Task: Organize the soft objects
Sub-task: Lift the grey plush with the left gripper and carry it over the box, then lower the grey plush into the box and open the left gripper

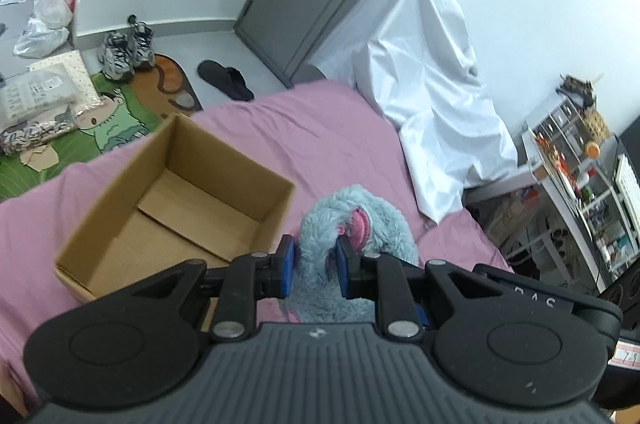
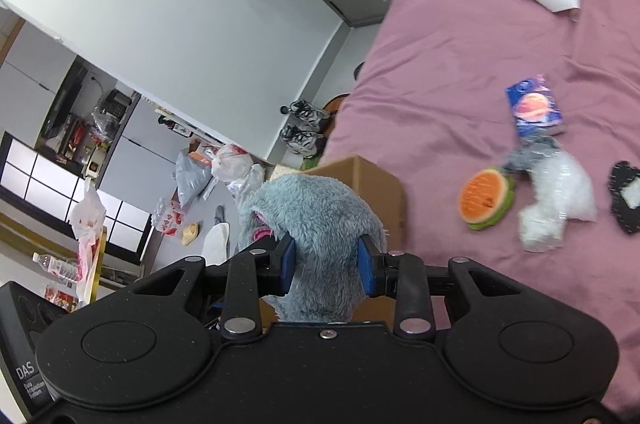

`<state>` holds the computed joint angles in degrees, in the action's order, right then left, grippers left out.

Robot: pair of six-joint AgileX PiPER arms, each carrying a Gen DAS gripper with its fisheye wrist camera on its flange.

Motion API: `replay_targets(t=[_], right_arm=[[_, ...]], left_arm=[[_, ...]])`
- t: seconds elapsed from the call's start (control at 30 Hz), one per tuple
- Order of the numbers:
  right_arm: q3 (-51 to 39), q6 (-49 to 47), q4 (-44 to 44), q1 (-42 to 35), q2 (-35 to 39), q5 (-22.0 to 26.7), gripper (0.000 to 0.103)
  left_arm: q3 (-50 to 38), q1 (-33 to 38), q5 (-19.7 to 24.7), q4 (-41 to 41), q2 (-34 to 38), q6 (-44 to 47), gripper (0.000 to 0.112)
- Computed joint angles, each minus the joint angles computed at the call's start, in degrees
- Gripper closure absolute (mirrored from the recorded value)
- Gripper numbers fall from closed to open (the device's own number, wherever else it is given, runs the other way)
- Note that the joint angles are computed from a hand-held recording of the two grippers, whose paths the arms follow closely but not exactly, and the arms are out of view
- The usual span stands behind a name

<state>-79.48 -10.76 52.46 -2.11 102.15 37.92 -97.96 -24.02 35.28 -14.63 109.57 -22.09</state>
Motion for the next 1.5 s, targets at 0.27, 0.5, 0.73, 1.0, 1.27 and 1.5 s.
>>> replay_targets(t=[0.27,0.5,0.73,1.0,1.27,1.5], right_arm=[[-9.35,10.08,-8.55,6.77,5.23,0.39,0.072],[-16.61,16.5,-14.32,11.03,10.2,0.25,0.072],[-21.19,20.24,-17.16,12.72,14.33,-0.52,0.072],[-28.06,28.12,-26.87,14.44,19.16,0.68,0.071],[-35.3,30.34,-26.42,12.62,25.22,6.7,0.065],[-34.23,30.08,-23.39,11.41,24.79,8.07,0.052]], left_arm=[[2.78,6.21,-1.16,-5.82,-0.72,4.39,0.092],[2.19,11.74,-1.34,-15.16,1.92,13.1,0.092],[-0.98,15.04,-0.58,-21.86,6.48,18.48,0.092],[-9.1,15.69,2.22,-21.77,14.18,16.52,0.091],[-20.72,14.61,7.45,-13.0,21.43,5.2,0.087],[-26.85,13.33,12.55,-4.71,23.34,-3.5,0.064]])
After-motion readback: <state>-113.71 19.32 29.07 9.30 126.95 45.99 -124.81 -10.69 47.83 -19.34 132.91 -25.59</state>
